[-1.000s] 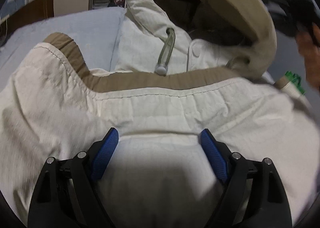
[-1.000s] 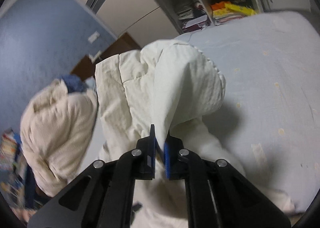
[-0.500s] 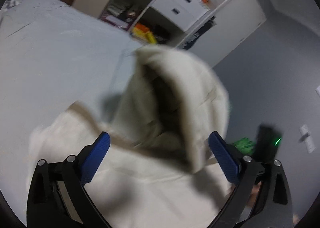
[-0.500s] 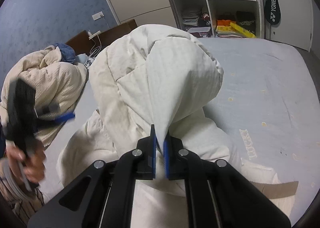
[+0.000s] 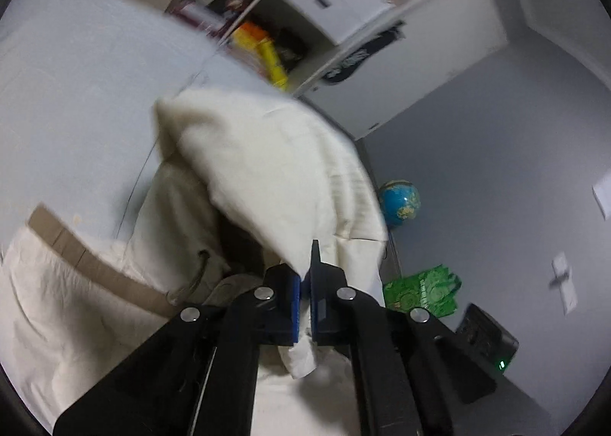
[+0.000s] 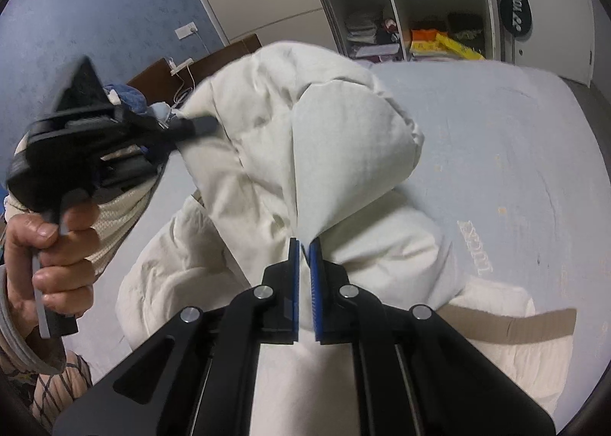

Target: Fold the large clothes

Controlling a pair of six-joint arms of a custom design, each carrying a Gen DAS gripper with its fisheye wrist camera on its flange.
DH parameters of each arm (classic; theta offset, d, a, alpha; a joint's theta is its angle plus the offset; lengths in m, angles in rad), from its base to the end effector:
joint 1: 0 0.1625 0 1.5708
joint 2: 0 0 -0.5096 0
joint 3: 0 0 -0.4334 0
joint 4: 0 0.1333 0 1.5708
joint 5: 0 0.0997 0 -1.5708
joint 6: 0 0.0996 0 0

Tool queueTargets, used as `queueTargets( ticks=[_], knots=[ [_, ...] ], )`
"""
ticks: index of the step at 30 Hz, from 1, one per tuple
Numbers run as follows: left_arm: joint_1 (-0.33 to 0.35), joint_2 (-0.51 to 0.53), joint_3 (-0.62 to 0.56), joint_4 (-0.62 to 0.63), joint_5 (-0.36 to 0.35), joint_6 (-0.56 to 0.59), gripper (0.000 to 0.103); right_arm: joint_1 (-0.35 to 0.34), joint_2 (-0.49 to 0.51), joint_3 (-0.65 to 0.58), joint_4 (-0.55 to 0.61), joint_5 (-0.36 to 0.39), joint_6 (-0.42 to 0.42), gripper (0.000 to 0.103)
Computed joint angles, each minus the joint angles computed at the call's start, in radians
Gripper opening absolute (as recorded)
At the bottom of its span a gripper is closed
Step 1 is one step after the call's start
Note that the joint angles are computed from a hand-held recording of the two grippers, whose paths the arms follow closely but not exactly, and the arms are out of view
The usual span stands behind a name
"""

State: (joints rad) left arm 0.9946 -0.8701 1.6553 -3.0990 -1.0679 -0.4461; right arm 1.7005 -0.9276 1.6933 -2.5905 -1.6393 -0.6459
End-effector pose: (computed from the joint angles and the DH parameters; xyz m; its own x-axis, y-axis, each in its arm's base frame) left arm -0.2662 -0.7424 0.2488 -0.9962 -0.0824 -0.0283 -0.0317 0.6451 -0.7634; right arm 0.2211 -0.7170 0.1988 -0.7164 -0.6671 0.2042 -0.6968 0.6990 -0.1608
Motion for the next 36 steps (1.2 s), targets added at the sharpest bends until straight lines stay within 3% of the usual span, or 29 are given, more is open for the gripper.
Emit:
queueTargets(
  ticks=[6,9,15,18,19,21,22,23,30,36],
  knots=[
    [-0.036,0.002,0.037,-0.106,-0.009,0.048,0.002,-0.027,-0.047,0.079,-0.07,0.026,0.097,0.004],
    [-0.055,0.001,0.064,-0.144,0.003,0.042,0.002,-0.071,-0.091,0.152,-0.117,0.1,0.217,0.004],
    [-0.124,-0.007,0.14,-0.204,0.056,0.1,0.002,-0.187,-0.16,0.258,-0.087,0.358,0.447,0.005],
    [-0.151,-0.002,0.179,-0.222,0.096,0.108,0.002,-0.203,-0.177,0.276,-0.104,0.393,0.484,0.005],
    [-0.155,-0.001,0.191,-0.228,0.105,0.105,0.002,-0.205,-0.185,0.276,-0.102,0.4,0.491,0.008],
    [-0.169,-0.004,0.231,-0.254,0.128,0.084,0.002,-0.21,-0.192,0.261,-0.086,0.42,0.507,0.03],
    [-0.172,-0.008,0.253,-0.27,0.129,0.068,0.002,-0.21,-0.196,0.256,-0.08,0.427,0.516,0.056],
    [-0.179,-0.011,0.274,-0.285,0.135,0.052,0.002,-0.211,-0.202,0.255,-0.09,0.437,0.523,0.069],
    [-0.199,-0.01,0.352,-0.302,0.163,-0.002,0.002,-0.196,-0.207,0.208,-0.031,0.515,0.559,0.071],
    [-0.194,-0.007,0.381,-0.297,0.163,-0.024,0.002,-0.141,-0.14,0.126,0.015,0.415,0.637,0.072]
  ],
)
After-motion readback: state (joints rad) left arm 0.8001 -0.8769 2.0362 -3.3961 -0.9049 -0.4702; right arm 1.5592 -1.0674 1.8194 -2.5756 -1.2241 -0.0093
